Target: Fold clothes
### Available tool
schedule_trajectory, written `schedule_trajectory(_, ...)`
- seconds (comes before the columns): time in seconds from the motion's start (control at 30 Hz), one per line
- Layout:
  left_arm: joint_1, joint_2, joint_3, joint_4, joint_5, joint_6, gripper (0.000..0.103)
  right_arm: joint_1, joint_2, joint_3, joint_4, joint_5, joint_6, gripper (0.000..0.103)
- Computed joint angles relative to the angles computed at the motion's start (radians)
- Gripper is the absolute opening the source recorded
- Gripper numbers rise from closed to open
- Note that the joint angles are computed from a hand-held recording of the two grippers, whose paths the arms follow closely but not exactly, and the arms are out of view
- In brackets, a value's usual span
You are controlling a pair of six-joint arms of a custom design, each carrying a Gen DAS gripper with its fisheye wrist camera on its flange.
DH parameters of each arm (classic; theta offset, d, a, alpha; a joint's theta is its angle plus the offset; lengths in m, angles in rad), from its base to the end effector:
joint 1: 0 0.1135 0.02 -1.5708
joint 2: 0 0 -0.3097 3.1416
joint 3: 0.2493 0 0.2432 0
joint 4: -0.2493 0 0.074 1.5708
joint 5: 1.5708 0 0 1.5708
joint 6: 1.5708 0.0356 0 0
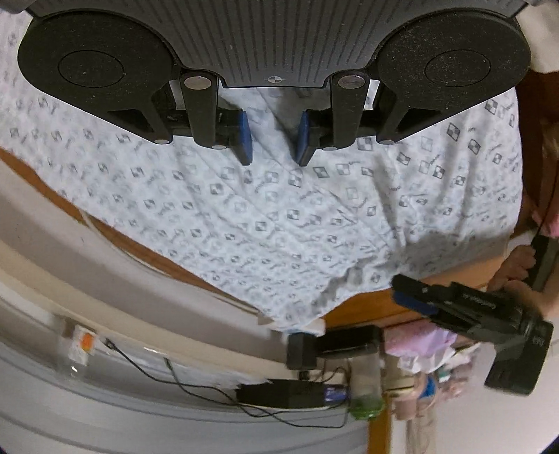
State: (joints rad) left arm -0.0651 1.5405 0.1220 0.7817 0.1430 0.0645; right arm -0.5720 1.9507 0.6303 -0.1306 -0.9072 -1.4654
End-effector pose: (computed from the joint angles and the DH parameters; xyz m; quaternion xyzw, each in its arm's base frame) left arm 0.1928 -0.0177 0.1343 0.0898 0.8867 -0.0639 0.4490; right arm 0.2362 -0.1187 0.0924 -0.4113 0.7979 0.1836 0.4006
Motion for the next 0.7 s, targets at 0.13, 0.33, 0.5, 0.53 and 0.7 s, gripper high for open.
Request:
schedule_trajectory(0.13,-0.026,0.071,-0.003,0.048,-0.031,0.084,0.047,-0.026,0.037,0.014,0.024,-0.023,0.001,0.028)
schedule_trajectory(0.33,-0.008,0.143,0.032,0.084,0.012,0.143,0.042,-0.037,0.06,0.023,0.11,-0.026,0.076,0.028)
schedule_trajectory(0.5,-0.01,0.184,0.114,0.032,0.011,0.181,0.042,-0.023,0.042,-0.012,0.196,-0.008,0.139,0.028)
schedule_trajectory(0.53,-0.007,0.191,0.133,0.017,0.011,0.189,0.042,-0.016,0.028,-0.035,0.235,0.002,0.159,0.028)
schedule_trajectory(0.7,0.009,0.217,0.186,-0.018,0.02,0.213,0.043,-0.006,-0.084,-0.15,0.256,-0.032,0.127,0.029)
